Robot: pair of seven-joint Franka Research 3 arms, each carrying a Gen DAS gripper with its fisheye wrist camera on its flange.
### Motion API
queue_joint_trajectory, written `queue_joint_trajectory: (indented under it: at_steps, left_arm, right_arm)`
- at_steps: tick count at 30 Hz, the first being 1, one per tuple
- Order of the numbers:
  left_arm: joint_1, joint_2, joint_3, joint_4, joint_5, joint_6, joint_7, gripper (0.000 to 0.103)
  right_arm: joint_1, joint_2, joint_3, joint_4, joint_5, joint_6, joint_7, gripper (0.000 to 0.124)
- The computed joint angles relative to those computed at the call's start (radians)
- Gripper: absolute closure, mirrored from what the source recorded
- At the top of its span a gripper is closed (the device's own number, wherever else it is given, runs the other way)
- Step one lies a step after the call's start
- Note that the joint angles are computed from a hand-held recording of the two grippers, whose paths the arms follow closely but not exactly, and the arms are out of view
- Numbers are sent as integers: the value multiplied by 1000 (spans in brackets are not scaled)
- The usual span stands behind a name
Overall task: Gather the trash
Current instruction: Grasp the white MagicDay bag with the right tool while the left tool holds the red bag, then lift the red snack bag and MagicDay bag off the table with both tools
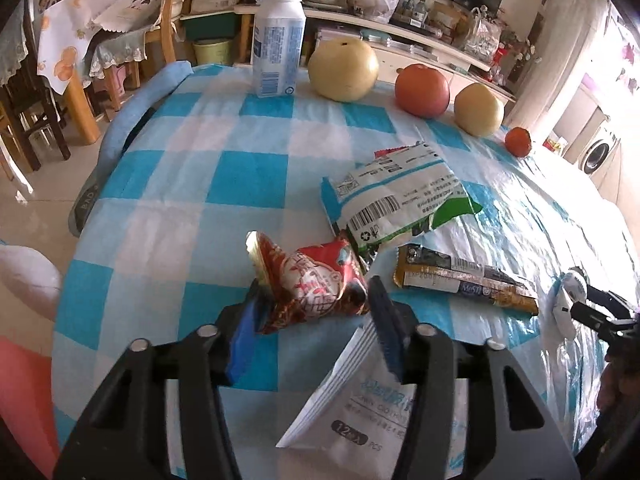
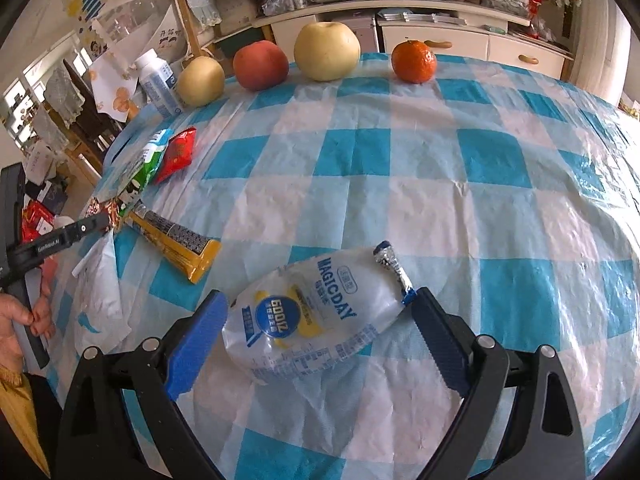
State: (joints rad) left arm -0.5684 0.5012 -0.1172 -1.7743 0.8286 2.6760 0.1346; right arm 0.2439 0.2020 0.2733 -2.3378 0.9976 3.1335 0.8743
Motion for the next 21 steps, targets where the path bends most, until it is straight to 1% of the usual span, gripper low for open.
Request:
queue_joint_trajectory:
  at_steps: [1,2,4,5,7,8,9,10,11,12,14,15,16,17,18,19,20,21]
  left_arm:
    - [-8,3,4,9,4,-22,-2,32]
    - [-19,7,9,23,11,-55,-6,29]
    - [-19,16,7,39,13,-85,2,28]
    - [-18,21,5,47,10,-97,5,28]
    - [-15,40,-4,69,-5,-122,20,28]
    - [-23,55,-6,93,-9,-156,38,28]
    - [-33,64,-4,110,-4,-185,49,29]
    - [-42,71,-1,124,4,-206,56,33]
    - [-43,72,-2,126,7,-204,57,38]
    - [-45,71,-1,126,8,-200,48,41]
    - [-48,67,2,120,15,-197,32,44]
    - [-48,63,3,115,18,-192,20,46]
    - [-47,61,3,110,19,-188,9,47]
    - [-47,56,4,104,21,-182,-6,49]
    - [-47,46,7,91,28,-172,-30,51]
    - [-47,41,8,82,35,-164,-46,53]
    - [-45,29,11,66,43,-151,-70,53]
    - [-44,24,10,59,48,-147,-83,54]
  right_arm:
    - [1,2,0,2,1,2,2,31]
    - [-6,5,9,7,17,4,-10,31]
    - [-34,10,42,20,87,6,-69,31]
    - [-33,14,44,26,104,9,-84,31]
    - [7,22,10,24,60,31,-45,31]
    - [44,25,-24,17,2,47,7,31]
    - [81,29,-59,10,-60,65,61,31]
    - [100,32,-77,5,-97,76,94,34]
    - [142,35,-119,-1,-145,90,136,37]
    - [165,36,-141,-5,-177,99,159,39]
    - [157,39,-135,-9,-207,109,177,52]
    - [119,38,-97,-10,-207,112,169,57]
    - [92,37,-71,-11,-212,113,168,65]
    - [76,39,-56,-12,-221,117,173,67]
    - [28,40,-8,-13,-219,121,164,68]
    - [5,41,14,-14,-226,122,166,70]
    - [-38,43,60,-16,-229,132,159,75]
    - [-91,44,116,-20,-232,145,151,78]
